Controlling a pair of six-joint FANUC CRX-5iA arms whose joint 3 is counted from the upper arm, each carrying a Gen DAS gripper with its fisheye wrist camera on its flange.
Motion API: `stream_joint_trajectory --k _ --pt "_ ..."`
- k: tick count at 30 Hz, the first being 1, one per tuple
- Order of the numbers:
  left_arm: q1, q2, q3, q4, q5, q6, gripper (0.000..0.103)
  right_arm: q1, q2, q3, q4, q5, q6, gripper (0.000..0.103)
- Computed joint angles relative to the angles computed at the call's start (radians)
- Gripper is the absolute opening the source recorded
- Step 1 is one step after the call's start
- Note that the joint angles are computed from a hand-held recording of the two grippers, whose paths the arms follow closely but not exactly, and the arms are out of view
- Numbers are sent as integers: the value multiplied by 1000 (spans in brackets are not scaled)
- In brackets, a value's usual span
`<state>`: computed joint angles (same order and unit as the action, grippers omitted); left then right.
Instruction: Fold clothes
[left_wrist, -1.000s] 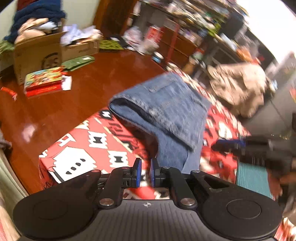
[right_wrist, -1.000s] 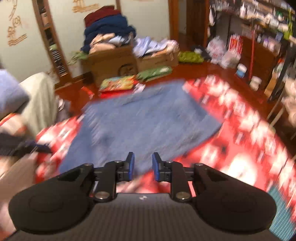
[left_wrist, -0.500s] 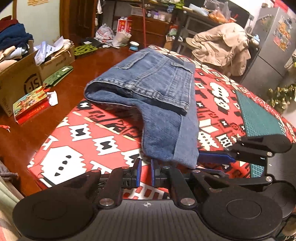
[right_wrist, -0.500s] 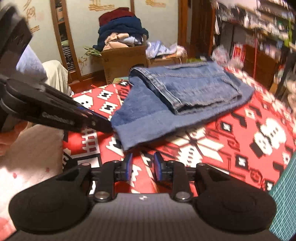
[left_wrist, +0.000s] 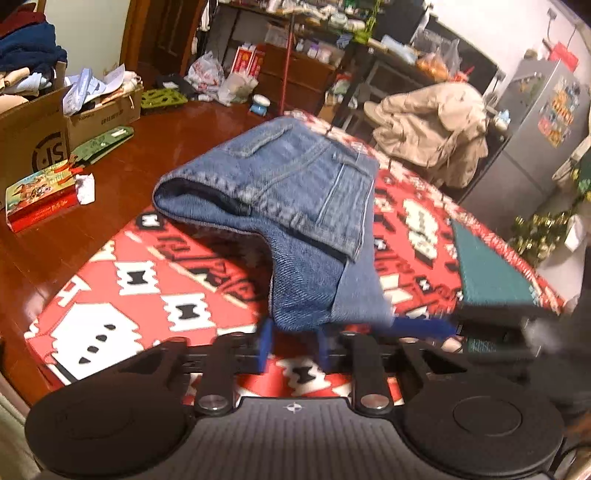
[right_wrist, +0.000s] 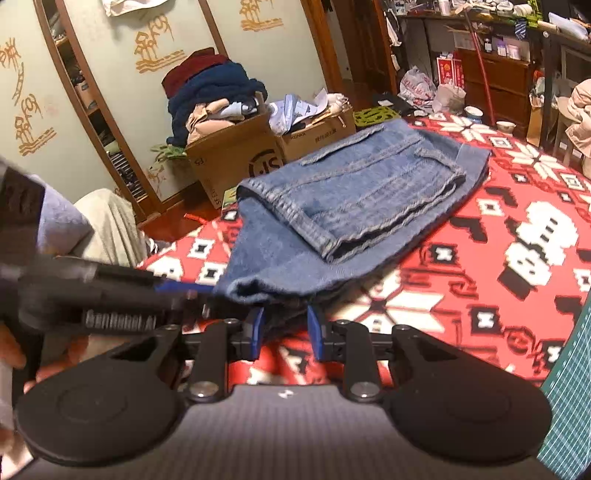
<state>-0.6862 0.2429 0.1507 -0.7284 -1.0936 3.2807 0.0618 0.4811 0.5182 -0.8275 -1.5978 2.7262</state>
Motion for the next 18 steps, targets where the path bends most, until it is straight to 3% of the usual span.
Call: stream_joint_trajectory --k 4,8,10,15,18 --pt "6 -24 -24 -4 38 32 10 4 -18 -51 -1 6 27 28" --pt "19 -26 -20 25 43 24 9 -3 -67 -131 -38 76 40 28" --pt "23 -25 -13 46 39 -4 9 -15 -80 -154 -63 94 48 4" --pt "31 4 19 123 -9 -126 8 -42 -104 -179 -58 115 115 1" --pt "46 9 4 169 2 -131 7 -31 -89 -174 -10 122 95 2"
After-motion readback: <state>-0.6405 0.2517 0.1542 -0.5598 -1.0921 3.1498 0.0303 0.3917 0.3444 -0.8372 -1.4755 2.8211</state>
